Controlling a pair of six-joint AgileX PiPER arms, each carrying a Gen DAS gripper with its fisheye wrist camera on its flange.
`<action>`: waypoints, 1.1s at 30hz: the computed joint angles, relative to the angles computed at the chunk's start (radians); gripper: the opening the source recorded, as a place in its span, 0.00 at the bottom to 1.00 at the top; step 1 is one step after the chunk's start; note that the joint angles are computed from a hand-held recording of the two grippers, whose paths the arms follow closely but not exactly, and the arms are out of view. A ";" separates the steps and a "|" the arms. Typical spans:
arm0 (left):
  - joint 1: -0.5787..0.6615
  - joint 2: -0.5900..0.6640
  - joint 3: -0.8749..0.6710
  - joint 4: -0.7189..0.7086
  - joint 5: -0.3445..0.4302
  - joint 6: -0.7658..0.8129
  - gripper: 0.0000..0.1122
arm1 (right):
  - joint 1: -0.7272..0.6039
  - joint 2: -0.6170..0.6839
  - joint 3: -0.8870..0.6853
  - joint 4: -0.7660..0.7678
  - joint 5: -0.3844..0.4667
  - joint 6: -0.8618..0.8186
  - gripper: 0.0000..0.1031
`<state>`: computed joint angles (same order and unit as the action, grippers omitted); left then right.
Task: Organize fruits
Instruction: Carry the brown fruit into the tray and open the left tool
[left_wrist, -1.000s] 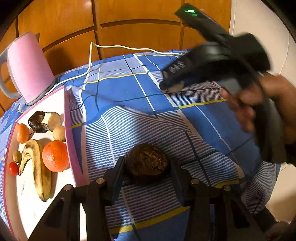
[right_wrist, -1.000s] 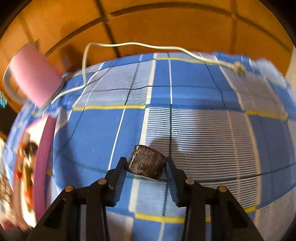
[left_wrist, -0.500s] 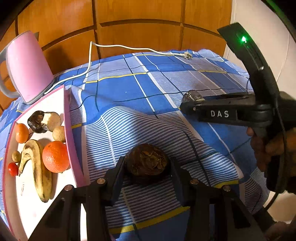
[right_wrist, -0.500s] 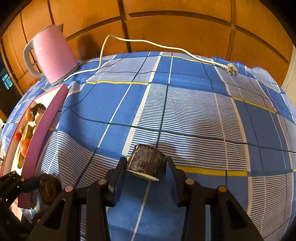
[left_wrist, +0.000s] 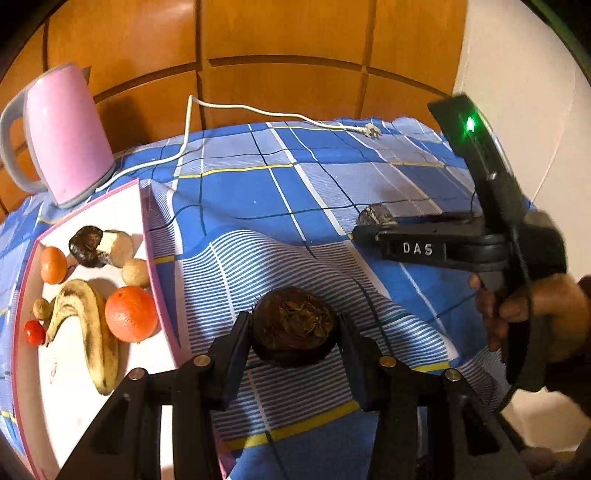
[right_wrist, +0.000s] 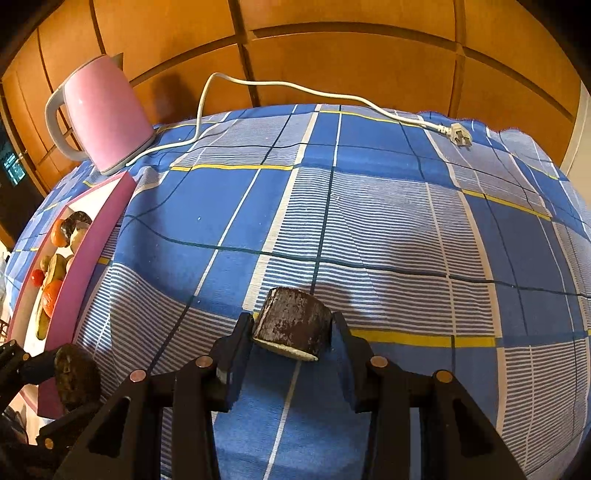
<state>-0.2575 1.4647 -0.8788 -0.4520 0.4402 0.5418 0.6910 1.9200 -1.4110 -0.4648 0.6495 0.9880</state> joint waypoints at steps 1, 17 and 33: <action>0.010 -0.008 -0.005 -0.017 0.012 0.011 0.42 | -0.001 0.002 -0.003 0.005 0.002 -0.003 0.41; 0.091 -0.095 -0.035 -0.091 0.135 0.028 0.42 | 0.029 0.015 -0.001 -0.095 0.020 0.086 0.41; 0.225 -0.124 -0.073 -0.064 0.205 -0.033 0.42 | 0.044 0.016 0.026 -0.175 0.005 0.148 0.41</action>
